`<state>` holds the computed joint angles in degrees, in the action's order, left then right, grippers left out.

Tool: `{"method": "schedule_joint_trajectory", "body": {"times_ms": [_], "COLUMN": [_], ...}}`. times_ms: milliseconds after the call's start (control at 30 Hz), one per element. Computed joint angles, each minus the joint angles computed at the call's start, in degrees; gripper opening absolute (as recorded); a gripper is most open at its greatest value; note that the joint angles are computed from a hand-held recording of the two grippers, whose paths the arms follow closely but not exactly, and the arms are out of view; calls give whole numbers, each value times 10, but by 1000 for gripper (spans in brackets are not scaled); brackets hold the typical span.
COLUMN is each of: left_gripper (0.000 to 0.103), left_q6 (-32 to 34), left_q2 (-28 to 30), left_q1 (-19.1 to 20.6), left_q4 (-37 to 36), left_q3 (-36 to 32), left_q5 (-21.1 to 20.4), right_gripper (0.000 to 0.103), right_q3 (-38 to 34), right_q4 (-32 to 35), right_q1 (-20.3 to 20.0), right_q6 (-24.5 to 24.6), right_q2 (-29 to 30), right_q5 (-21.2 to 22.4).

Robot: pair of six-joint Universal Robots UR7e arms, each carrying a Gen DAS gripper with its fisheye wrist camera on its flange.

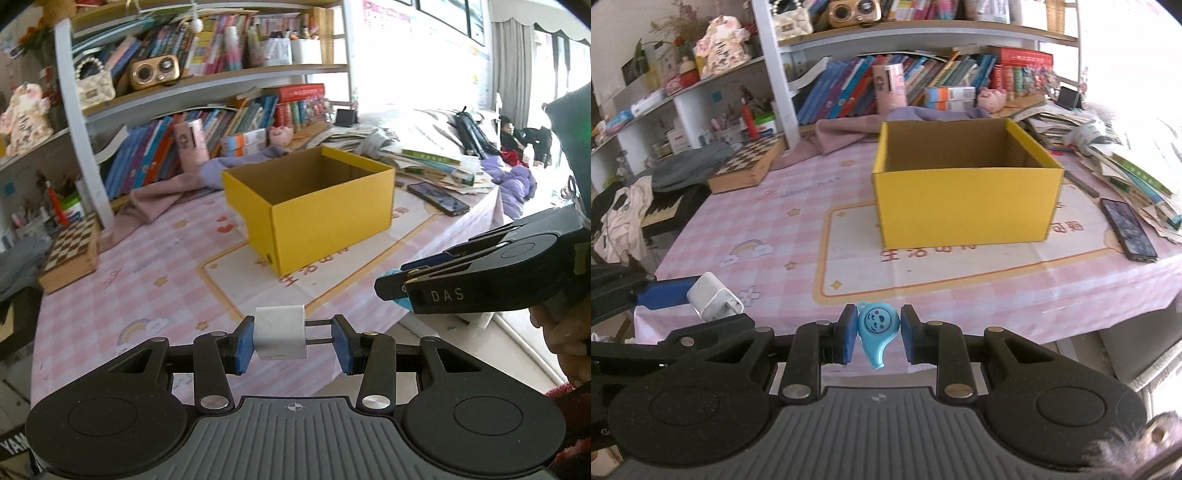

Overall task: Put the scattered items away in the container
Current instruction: 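Lift and carry the white plug and blue whistle over the yellow box with both tools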

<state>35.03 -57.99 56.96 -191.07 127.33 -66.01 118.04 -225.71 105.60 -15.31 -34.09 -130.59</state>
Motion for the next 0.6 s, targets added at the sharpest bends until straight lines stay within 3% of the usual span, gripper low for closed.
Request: {"method": "schedule_joint_trajectory", "body": {"times_ms": [600], "left_gripper": [42], "left_q6": [17], "left_q2": [57], "left_q1": [-5], "left_q4": [37], "left_q3": [-57], "left_q5": [-44], "right_gripper": [24], "right_q3": [15], "right_q4": [-3], "right_q1": [-34], "right_q6": [3], "right_q2": [-36], "right_q5": [-20]}}
